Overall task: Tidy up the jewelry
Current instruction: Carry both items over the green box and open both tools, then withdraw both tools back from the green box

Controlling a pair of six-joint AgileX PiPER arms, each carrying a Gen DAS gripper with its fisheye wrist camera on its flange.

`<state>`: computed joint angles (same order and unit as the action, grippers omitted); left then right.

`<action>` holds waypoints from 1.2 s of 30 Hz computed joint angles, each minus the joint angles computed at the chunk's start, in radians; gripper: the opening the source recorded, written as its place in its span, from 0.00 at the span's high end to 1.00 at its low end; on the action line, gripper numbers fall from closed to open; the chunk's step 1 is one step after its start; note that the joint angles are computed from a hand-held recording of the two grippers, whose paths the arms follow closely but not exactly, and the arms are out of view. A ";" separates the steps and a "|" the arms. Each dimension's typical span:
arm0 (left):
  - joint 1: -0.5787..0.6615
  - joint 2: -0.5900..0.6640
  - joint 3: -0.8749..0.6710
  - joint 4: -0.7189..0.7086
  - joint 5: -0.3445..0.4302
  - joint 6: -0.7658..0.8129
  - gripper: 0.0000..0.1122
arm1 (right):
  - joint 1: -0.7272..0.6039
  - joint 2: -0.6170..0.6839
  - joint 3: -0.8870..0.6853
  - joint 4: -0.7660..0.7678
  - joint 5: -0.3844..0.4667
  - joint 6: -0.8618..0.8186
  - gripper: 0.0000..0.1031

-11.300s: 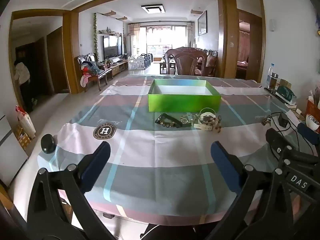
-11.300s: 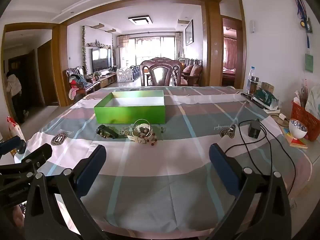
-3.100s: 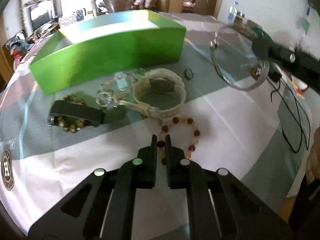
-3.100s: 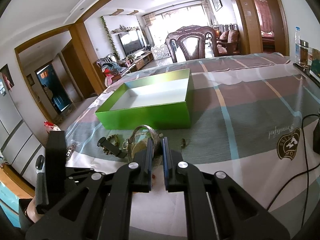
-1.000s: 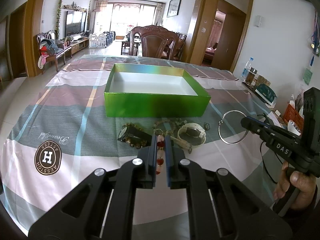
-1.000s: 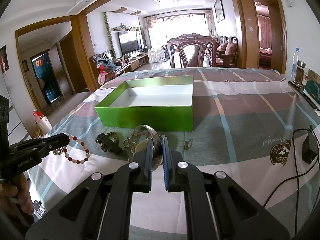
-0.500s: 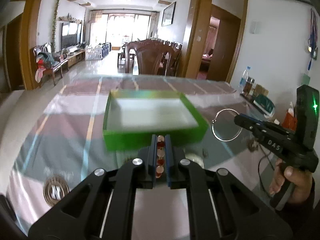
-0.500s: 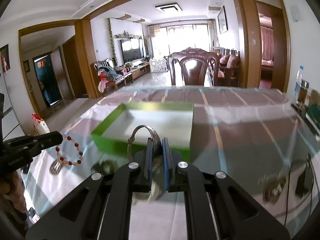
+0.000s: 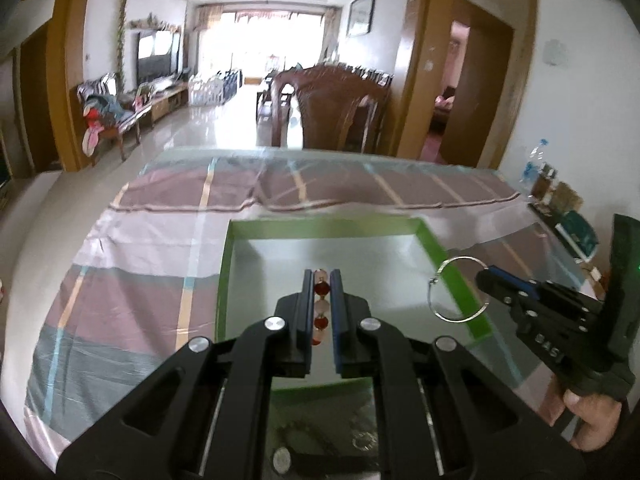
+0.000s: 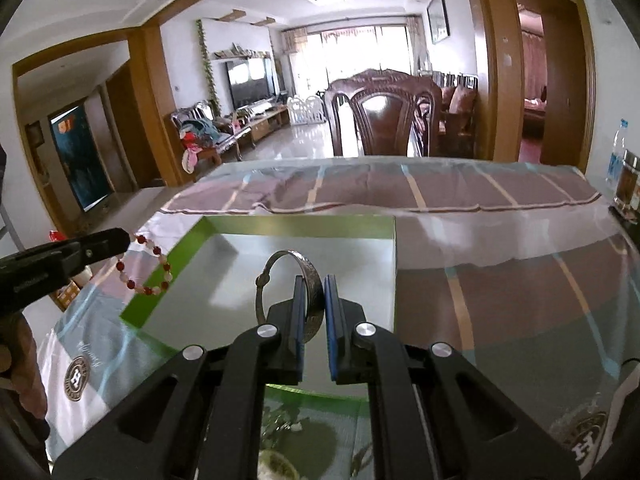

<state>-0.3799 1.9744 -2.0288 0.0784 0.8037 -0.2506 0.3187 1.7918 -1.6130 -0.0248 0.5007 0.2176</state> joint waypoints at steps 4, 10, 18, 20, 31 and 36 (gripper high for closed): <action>-0.005 0.031 0.022 0.104 -0.036 -0.087 0.26 | -0.007 0.021 -0.011 -0.049 -0.004 0.052 0.36; -0.038 -0.295 0.506 0.424 -0.320 -0.425 0.13 | 0.008 -0.298 0.352 -0.350 -0.244 0.411 0.11; -0.206 -0.686 1.015 0.903 -0.323 -0.981 0.12 | 0.214 -0.648 0.712 -0.904 -0.093 0.955 0.03; -0.278 -0.732 1.091 0.968 -0.256 -1.082 0.12 | 0.256 -0.695 0.773 -0.948 -0.054 1.021 0.03; -0.470 -0.797 1.249 1.030 -0.150 -1.243 0.12 | 0.462 -0.777 0.920 -1.096 0.103 1.262 0.03; -0.478 -0.806 1.246 1.018 -0.147 -1.222 0.12 | 0.510 -0.771 0.919 -1.111 0.130 1.282 0.03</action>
<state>-0.8581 1.1683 -0.7823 1.0965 0.6562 -1.4724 0.8288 1.0204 -0.6937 -1.1356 0.6306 1.4996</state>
